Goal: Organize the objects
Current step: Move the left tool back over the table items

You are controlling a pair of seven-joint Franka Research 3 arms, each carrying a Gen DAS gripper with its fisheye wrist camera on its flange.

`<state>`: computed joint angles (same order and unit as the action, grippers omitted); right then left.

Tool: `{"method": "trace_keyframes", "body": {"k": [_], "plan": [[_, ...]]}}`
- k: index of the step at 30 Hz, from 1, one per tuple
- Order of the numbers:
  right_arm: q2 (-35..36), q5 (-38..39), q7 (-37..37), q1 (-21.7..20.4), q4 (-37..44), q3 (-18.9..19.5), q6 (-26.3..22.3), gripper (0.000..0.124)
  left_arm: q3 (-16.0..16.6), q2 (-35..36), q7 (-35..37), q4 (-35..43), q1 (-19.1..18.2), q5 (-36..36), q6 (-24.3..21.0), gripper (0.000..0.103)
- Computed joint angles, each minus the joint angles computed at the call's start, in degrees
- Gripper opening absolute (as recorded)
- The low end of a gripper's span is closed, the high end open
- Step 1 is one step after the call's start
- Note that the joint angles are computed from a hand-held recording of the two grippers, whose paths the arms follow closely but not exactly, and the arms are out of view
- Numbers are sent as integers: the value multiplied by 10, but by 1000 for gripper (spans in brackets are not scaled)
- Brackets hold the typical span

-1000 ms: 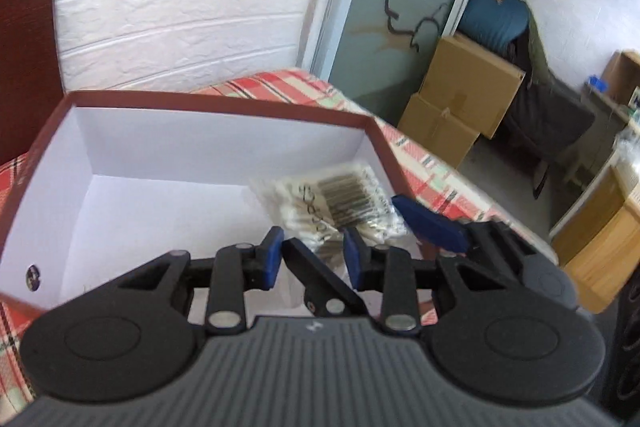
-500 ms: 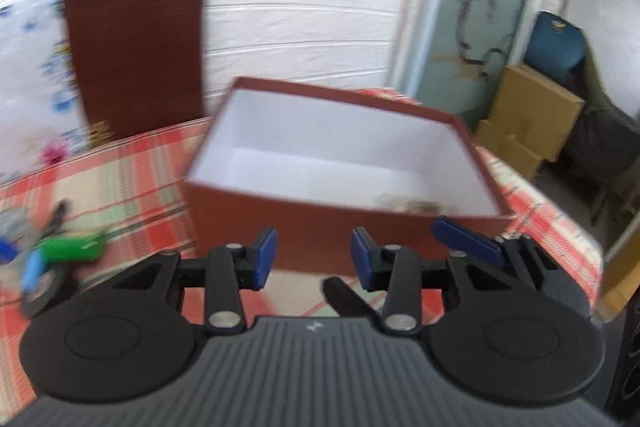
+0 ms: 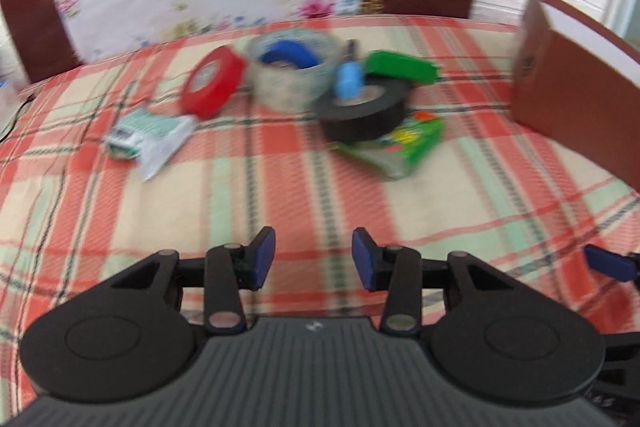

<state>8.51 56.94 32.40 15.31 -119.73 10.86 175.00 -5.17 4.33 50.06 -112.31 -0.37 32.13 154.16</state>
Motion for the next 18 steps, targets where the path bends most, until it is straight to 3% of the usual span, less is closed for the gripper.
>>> {"method": "trace_keyframes", "body": {"k": [3, 5, 7, 10, 11, 14, 17, 18], "plan": [[6, -96, 79, 31, -4, -19, 19, 82, 17, -13, -55, -27, 11, 58, 12, 47], [10, -115, 93, 29, 1, -10, 18, 84, 30, -17, -116, -43, 24, 117, 27, 61], [23, -132, 100, 26, 16, -2, 21, 88, 43, -21, -181, -64, 43, 179, 69, 70], [70, -182, 125, 34, 71, -5, 18, 90, 63, -18, -362, -77, 66, 378, 133, 87], [92, -219, 153, 51, 99, -22, 18, 91, 64, -19, -387, -80, 76, 389, 159, 87], [157, -274, 182, 53, 193, -24, -12, 93, 52, -17, -393, -72, 77, 408, 140, 87], [224, -346, 235, 84, 294, -59, -54, 102, 51, -12, -398, -69, 83, 409, 155, 88], [243, -352, 243, 77, 325, -52, -73, 102, 53, -11, -405, -70, 85, 412, 162, 88]]}}
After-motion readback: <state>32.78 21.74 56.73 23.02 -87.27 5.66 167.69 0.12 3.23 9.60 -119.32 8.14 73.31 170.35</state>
